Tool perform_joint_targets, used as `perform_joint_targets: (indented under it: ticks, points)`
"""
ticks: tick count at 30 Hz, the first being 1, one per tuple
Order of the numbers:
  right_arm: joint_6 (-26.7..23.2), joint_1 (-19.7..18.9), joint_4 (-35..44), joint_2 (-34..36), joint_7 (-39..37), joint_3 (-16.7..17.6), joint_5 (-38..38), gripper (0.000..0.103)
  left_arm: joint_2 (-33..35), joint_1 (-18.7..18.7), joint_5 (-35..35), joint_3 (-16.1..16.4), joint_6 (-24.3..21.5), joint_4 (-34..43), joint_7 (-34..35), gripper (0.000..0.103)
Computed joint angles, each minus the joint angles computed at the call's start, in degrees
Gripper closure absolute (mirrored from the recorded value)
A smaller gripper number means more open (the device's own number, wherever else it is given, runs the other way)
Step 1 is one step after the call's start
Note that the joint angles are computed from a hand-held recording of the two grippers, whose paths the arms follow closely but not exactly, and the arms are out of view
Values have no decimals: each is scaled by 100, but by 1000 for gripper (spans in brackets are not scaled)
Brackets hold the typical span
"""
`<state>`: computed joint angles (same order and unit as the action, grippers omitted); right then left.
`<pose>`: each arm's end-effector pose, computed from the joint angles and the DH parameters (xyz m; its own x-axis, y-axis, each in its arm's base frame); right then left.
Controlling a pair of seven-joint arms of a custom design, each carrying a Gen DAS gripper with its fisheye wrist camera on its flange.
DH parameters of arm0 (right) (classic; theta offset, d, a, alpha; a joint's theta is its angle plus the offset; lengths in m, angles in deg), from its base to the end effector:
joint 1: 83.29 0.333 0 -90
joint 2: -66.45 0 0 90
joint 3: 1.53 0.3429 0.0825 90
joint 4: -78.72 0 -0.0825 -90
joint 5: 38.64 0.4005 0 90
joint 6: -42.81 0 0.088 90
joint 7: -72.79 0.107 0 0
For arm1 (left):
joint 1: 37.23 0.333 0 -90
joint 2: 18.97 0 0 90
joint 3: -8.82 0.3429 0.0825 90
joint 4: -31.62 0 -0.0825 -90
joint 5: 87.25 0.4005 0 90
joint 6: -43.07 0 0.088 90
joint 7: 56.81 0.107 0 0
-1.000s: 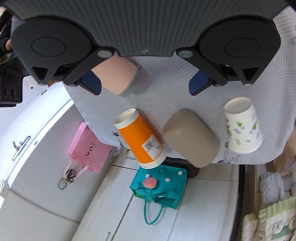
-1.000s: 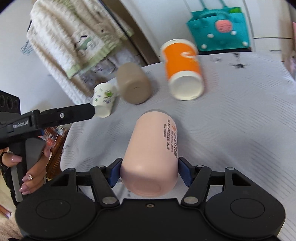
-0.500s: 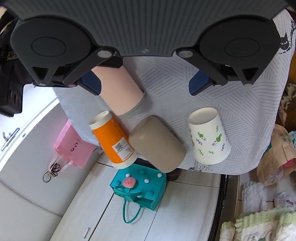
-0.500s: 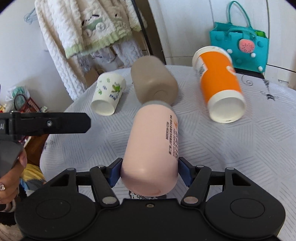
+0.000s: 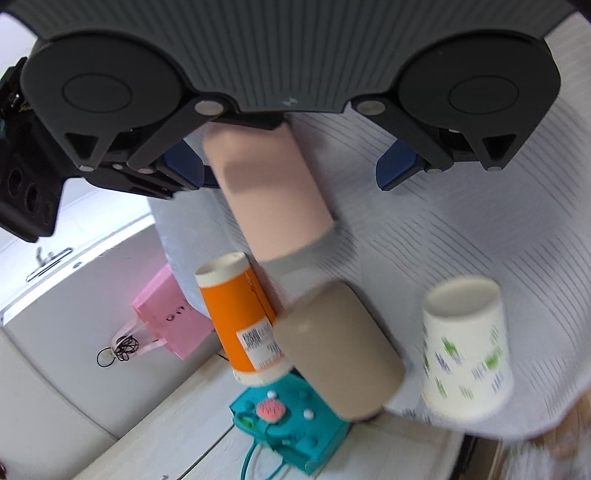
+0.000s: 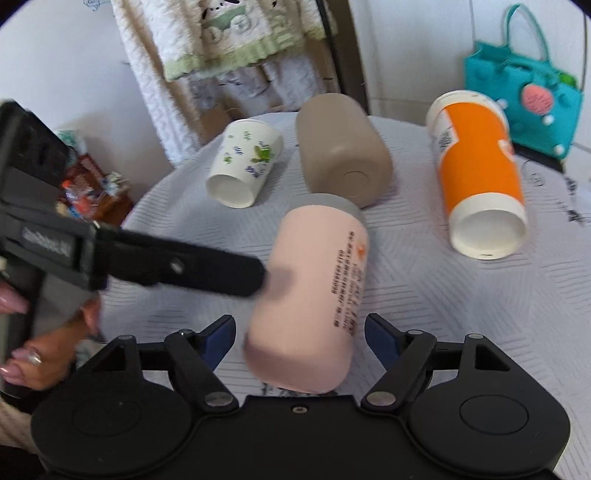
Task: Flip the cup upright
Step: 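Rotate the pink bottle upright with the right gripper while the left gripper steadies it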
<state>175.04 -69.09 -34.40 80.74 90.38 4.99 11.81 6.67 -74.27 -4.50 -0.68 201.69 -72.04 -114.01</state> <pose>0.5886 0.2356 0.3751 0.8627 -0.4011 -0.3079 -0.5051 -0.6532 -0.5641 0.4528 -0.5226 0.3441 0.2505 -0.7598 0.6000 -0.6559 -0.5890 -0.4720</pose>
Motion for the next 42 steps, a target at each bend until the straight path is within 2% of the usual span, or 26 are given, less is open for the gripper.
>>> perform_joint_targets:
  ticks: [3, 5, 7, 12, 15, 17, 20, 24, 30, 35, 37, 39, 42]
  points:
    - [-395, -67, 240, 141, 26, -19, -84, 19, 236, 15, 568, 115, 515, 257, -761, 3]
    - [-403, -75, 292, 185, 42, -19, -68, 18, 384, 45, 873, 138, 729, 439, -1168, 3]
    - [-377, -68, 306, 208, 61, -17, -87, 18, 506, 68, 904, 127, 769, 576, -1261, 6]
    - [-367, -73, 282, 221, 20, -11, -137, 18, 677, 49, 924, 201, 770, 770, -1429, 24]
    - [-356, -115, 285, 229, -75, -1, -25, 22, 632, 2, 735, 221, 582, 692, -1207, 37]
    - [-245, -102, 262, 222, -64, 1, 25, 28, 622, -84, 673, 236, 364, 695, -1008, 36]
    - [-204, -146, 189, 174, -293, 19, 144, 28, 600, -193, 682, 248, 117, 707, -718, 36]
    - [157, -177, -182, -61, -1044, 75, 605, 28, 566, -323, 881, 244, -201, 702, -474, 36]
    - [285, -273, -670, -367, -2247, 44, 1561, 29, 476, -469, 1119, 132, -701, 637, -2, 36]
    - [370, -265, -1054, -608, -3330, -11, 2559, 31, 437, -624, 1247, 78, -1152, 631, 406, 37]
    - [428, -242, -1188, -679, -3905, -22, 3098, 32, 390, -643, 1295, 39, -1246, 588, 480, 40]
    - [506, -204, -1357, -777, -4568, -41, 3668, 32, 389, -663, 1144, -16, -1392, 625, 775, 41]
    - [545, -137, -1465, -827, -5063, -89, 4148, 33, 370, -710, 1070, -36, -1542, 621, 1079, 41]
